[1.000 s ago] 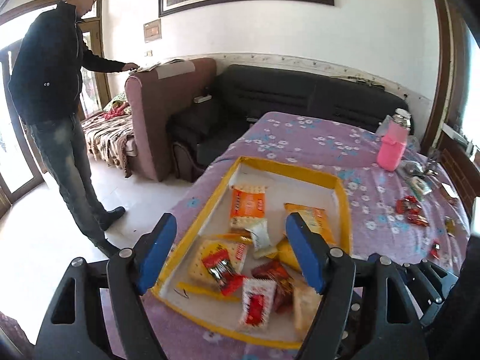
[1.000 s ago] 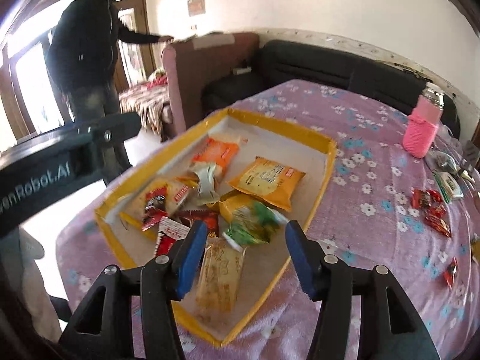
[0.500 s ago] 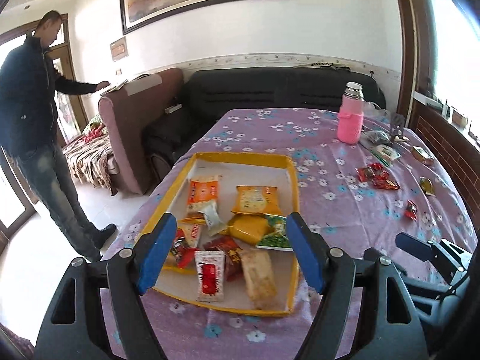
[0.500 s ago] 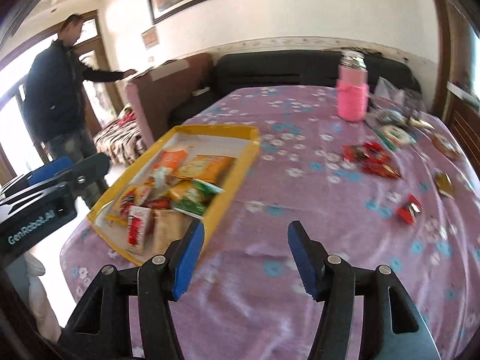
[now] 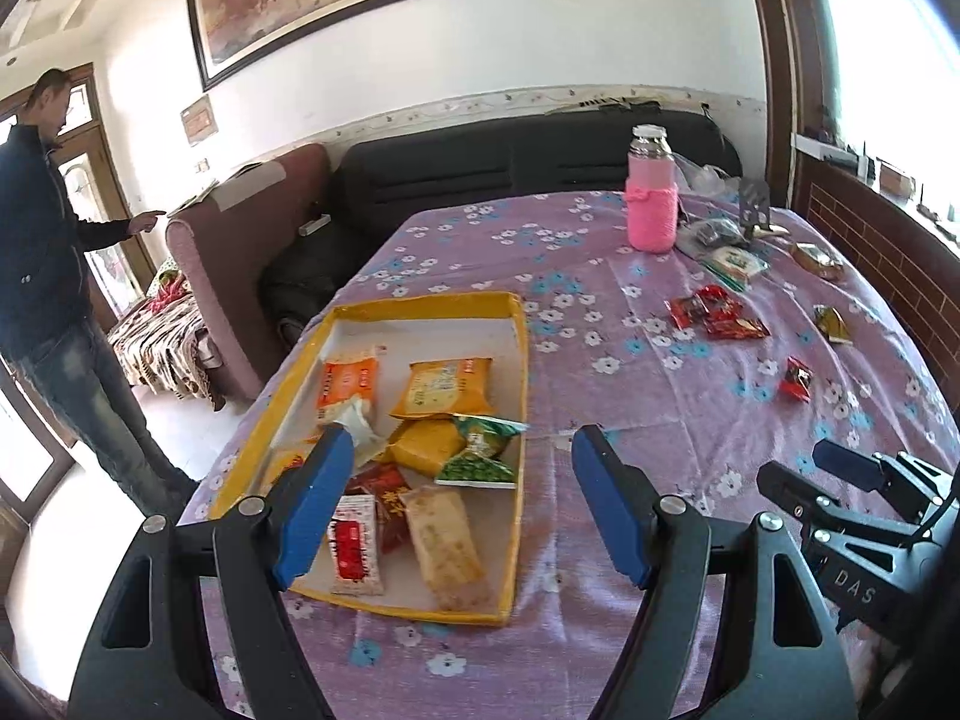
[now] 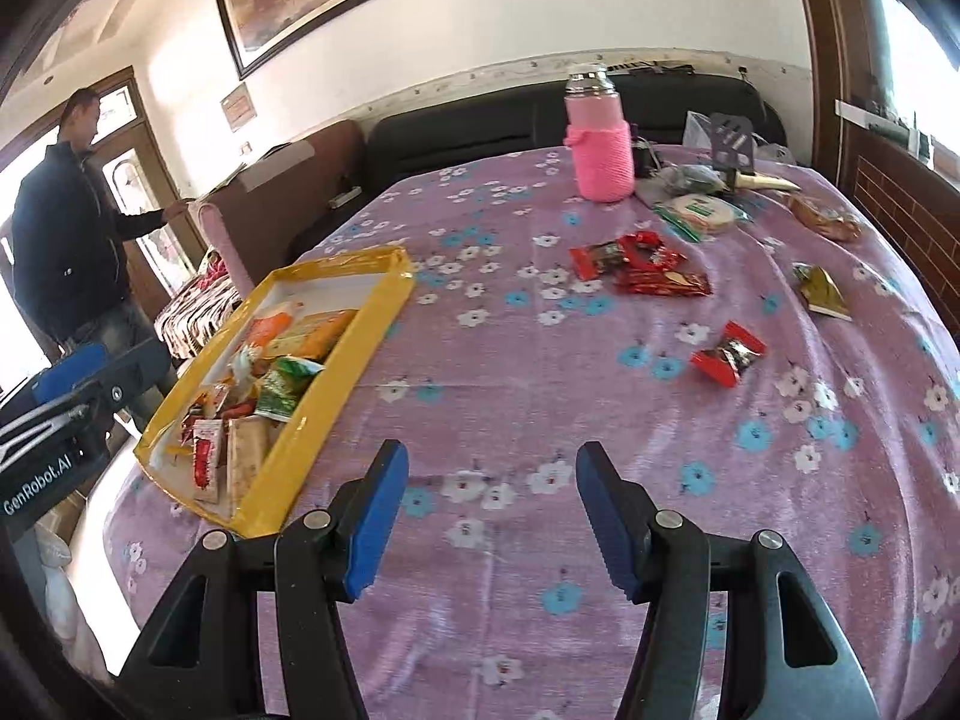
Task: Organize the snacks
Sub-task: 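Move both tools back over the remaining snacks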
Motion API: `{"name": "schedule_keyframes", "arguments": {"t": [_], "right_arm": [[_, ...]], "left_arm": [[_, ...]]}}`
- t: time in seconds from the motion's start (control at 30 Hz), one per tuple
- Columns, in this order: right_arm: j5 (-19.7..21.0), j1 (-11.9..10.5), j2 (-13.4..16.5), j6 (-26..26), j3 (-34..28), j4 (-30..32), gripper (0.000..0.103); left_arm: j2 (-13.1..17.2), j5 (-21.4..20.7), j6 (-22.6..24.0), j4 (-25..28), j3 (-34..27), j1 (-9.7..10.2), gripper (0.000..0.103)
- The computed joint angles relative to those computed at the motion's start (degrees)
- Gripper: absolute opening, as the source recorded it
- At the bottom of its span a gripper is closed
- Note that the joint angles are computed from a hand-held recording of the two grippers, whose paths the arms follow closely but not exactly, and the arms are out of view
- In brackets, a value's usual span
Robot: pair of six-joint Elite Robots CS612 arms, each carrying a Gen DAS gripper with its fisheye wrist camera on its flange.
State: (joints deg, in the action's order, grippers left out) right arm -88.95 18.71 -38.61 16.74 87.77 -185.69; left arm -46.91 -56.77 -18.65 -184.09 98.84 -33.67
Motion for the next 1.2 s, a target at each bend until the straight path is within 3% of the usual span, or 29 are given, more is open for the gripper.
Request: {"name": "schedule_keyframes", "arguments": {"t": [0.27,0.47,0.73,0.83,0.97,1.1,1.2], "right_arm": [[-1.1,-1.2,-0.1,1.1,0.7,0.3,0.060],[-3.4,-2.9,-0.7,2.3,2.1,-0.3,0.060],[-7.4,-7.7,-1.4,8.5,3.3,4.7,0.061],[-6.5,-8.4,-0.2,8.3,0.9,7.9,0.062],[-2.2,-8.5,2.6,9.0,-4.5,11.5,0.060],[-4.6,-7.5,5.4,8.9,-10.4,16.5,0.058],[-6.5,-7.1,6.8,8.9,-12.8,19.1,0.047]], "left_arm": [[1.4,-3.3,1.0,1.8,-2.1,-0.18,0.075],[2.5,-13.1,-0.6,5.7,-4.4,1.24,0.075],[5.5,-20.6,1.9,9.9,-9.3,1.77,0.075],[6.8,-23.4,3.1,11.6,-12.0,1.97,0.075],[9.0,-24.0,5.9,12.3,-16.7,2.10,0.075],[11.8,-26.2,9.5,12.9,-22.6,2.54,0.075],[14.6,-28.2,14.0,14.0,-28.0,2.64,0.075]]}}
